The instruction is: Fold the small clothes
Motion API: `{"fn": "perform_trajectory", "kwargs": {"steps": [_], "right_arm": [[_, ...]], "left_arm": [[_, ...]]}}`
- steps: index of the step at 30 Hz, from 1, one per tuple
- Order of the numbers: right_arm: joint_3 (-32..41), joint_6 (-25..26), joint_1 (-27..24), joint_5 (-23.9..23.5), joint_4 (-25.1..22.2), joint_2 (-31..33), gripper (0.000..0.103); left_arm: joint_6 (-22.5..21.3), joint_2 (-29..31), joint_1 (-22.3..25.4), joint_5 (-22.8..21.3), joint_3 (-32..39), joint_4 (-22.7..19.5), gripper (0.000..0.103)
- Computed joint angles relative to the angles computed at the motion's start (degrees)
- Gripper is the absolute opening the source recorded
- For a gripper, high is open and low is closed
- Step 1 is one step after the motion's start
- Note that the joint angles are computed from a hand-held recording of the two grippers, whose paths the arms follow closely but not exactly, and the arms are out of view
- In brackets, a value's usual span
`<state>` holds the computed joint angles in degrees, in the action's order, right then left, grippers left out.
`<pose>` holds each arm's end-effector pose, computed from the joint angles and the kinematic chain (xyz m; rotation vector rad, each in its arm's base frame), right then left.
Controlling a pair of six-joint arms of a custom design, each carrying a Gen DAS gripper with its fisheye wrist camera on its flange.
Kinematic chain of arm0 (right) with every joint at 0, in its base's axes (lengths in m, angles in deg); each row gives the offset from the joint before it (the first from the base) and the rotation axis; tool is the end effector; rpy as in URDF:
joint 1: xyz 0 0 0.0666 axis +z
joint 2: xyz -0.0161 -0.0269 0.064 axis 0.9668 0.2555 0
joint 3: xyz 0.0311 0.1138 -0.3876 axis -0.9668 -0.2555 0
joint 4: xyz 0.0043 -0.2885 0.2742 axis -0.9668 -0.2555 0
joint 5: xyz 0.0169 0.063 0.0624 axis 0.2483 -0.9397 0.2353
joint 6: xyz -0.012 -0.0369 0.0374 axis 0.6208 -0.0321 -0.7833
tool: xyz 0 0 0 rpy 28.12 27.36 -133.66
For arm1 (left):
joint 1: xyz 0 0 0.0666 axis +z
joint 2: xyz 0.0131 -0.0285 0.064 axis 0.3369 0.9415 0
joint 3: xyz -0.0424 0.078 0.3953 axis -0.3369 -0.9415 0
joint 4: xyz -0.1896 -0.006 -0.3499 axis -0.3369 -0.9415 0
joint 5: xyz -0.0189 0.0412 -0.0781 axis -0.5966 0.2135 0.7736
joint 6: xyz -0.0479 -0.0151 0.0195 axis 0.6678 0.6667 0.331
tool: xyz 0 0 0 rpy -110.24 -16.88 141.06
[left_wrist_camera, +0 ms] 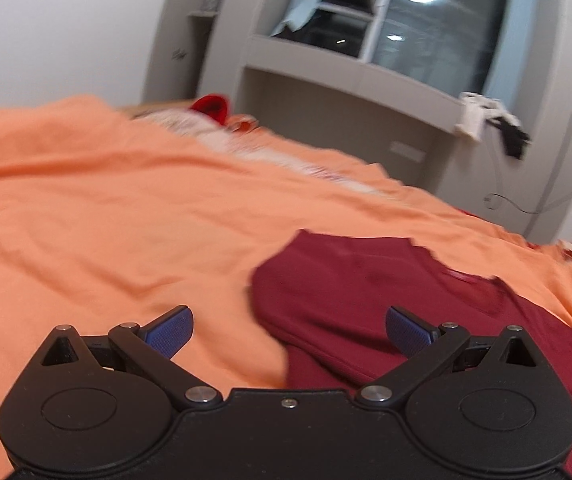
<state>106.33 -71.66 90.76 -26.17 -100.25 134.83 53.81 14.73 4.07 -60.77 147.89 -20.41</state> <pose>0.2855 0.0726 0.5372 -0.1288 1.9981 0.0159 0.5118 -0.1420 0.5889 -0.0435 2.0717 -0.3072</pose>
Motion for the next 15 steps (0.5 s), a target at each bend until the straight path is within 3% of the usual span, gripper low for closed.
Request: {"fn": "perform_trajectory", "kwargs": {"steps": [4, 8, 15], "right_arm": [[-2.3, 1.9, 3.7, 5.2, -1.2, -3.5, 0.103], [-4.4, 1.4, 7.0, 10.4, -5.6, -5.9, 0.103], [-8.5, -0.7, 8.0, 14.3, -9.0, -11.7, 0.103]], "left_arm": [[-2.9, -4.2, -2.3, 0.8, -5.3, 3.7, 0.102], [-5.3, -8.8, -3.9, 1.0, -11.1, 6.0, 0.102], [-8.6, -17.2, -5.3, -2.9, -21.2, 8.9, 0.102]]}}
